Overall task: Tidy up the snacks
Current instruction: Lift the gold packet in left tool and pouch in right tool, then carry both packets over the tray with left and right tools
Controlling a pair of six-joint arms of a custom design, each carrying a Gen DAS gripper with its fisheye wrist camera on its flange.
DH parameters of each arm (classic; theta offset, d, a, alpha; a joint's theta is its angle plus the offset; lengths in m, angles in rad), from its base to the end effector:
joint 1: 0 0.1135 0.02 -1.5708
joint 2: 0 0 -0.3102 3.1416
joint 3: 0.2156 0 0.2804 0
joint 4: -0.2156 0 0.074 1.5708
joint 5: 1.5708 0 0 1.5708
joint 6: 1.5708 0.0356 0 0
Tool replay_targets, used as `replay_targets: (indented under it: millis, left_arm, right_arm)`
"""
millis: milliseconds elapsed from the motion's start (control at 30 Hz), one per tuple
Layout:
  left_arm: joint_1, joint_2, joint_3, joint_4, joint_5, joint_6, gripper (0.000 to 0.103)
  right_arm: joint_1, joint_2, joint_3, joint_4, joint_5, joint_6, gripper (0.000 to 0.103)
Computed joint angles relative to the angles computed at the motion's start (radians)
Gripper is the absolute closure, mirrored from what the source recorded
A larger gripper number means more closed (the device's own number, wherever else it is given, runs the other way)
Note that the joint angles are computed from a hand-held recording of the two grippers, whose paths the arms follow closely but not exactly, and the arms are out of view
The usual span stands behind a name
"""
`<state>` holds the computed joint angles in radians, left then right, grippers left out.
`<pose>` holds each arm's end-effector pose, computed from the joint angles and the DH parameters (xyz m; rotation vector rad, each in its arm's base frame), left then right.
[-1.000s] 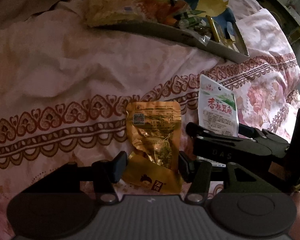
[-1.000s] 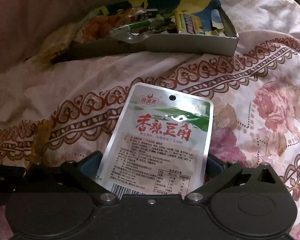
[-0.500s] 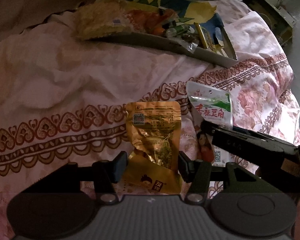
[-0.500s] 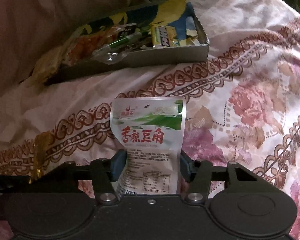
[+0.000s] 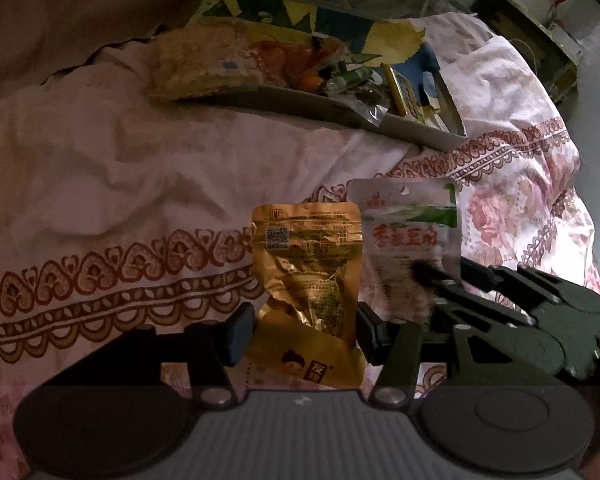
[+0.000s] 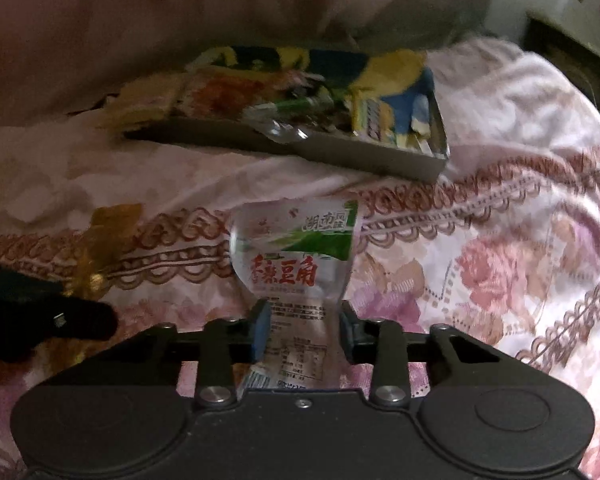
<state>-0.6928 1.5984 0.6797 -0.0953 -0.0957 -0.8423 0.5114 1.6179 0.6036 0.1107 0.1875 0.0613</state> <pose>0.2332 -0.1892 0.1494 -0.2334 2.6329 -0.4335 0.2628 0.1399 0.1369 -0.4691 2.4073 0.0188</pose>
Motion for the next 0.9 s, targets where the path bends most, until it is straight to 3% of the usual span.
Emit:
replay_targets:
  millis: [67,200,367,533,600,900]
  left_arm:
    - [0.004,-0.002,-0.002,0.002,0.000,-0.003,0.045]
    - [0.011,-0.004,-0.006,0.004,0.004,-0.014,0.045]
    - [0.016,-0.008,-0.008,0.003,-0.001,-0.022,0.045]
    - [0.009,-0.007,-0.007,0.003,-0.022,-0.015,0.045]
    - [0.002,-0.002,-0.002,0.001,-0.039,-0.003,0.045]
    - [0.000,-0.032,-0.029,0.063,-0.046,0.006,0.045]
  right_arm:
    - [0.021,-0.036,-0.016,0.002,0.010,-0.019,0.087]
    - [0.036,-0.080,-0.037,0.001,-0.038,-0.031,0.087]
    - [0.007,-0.074,-0.018,-0.028,-0.192,-0.011,0.087]
    - [0.026,0.051,0.025,0.007,-0.122,-0.024,0.085]
    - [0.015,0.081,0.042,0.015,-0.131,0.003,0.098]
    - [0.086,-0.034,-0.035,0.116,-0.038,-0.030,0.099]
